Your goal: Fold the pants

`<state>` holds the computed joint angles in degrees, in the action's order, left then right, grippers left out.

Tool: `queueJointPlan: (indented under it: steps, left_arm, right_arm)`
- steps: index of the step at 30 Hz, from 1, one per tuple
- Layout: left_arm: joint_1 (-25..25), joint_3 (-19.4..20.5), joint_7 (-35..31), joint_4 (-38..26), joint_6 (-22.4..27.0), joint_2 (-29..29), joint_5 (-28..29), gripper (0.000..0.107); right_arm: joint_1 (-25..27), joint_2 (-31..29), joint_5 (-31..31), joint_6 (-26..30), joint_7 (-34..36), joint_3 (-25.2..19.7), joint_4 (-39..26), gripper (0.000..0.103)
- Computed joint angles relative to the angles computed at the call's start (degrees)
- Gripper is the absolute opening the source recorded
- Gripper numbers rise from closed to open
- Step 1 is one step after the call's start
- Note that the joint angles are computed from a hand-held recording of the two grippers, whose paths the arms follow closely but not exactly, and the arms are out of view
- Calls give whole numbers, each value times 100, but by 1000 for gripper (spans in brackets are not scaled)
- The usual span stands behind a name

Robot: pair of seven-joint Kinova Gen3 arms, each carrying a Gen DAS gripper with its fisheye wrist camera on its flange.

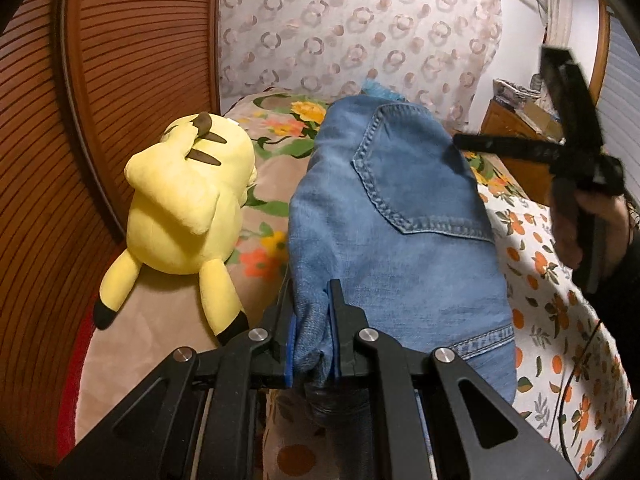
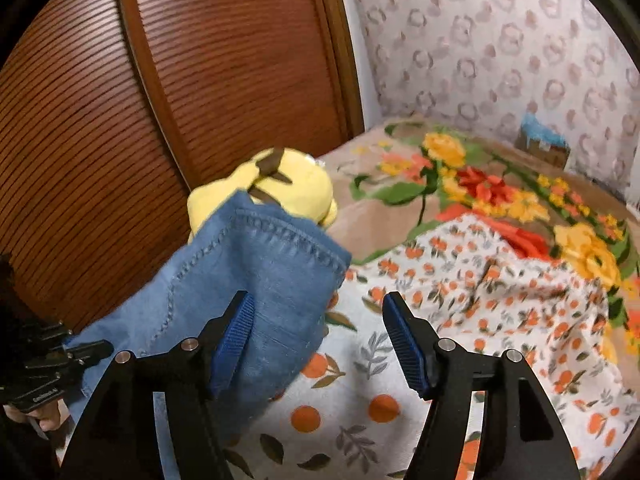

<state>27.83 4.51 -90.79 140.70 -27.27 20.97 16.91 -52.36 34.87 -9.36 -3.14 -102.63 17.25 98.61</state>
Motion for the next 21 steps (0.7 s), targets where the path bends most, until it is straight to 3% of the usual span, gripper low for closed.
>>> queueJointPlan:
  steps: [1, 3, 5, 7, 11, 21]
  left_arm:
    - [44, -20, -23, -2, -12, 10, 54, 14]
    - [65, -36, -43, -22, 22, 2, 107, 14]
    - [68, -39, -54, -39, 50, 4, 127, 14]
    - [158, -100, -139, -67, 92, 3, 241, 14]
    - [323, -210, -334, -131, 148, 27, 489, 14]
    - [423, -214, -532, -162, 142, 39, 749, 14]
  right_arm:
    - [-76, -15, 13, -129, 26, 44, 66, 69]
    - [-89, -46, 66, -295, 192, -52, 87, 56]
    - [-96, 38, 59, -249, 382, -138, -110, 37]
    - [-42, 178, 66, -80, 496, -204, -372, 30]
    - [-204, 567, 24, 365, 253, 200, -914, 26]
    - [1, 982, 635, 895, -472, 99, -1582, 24]
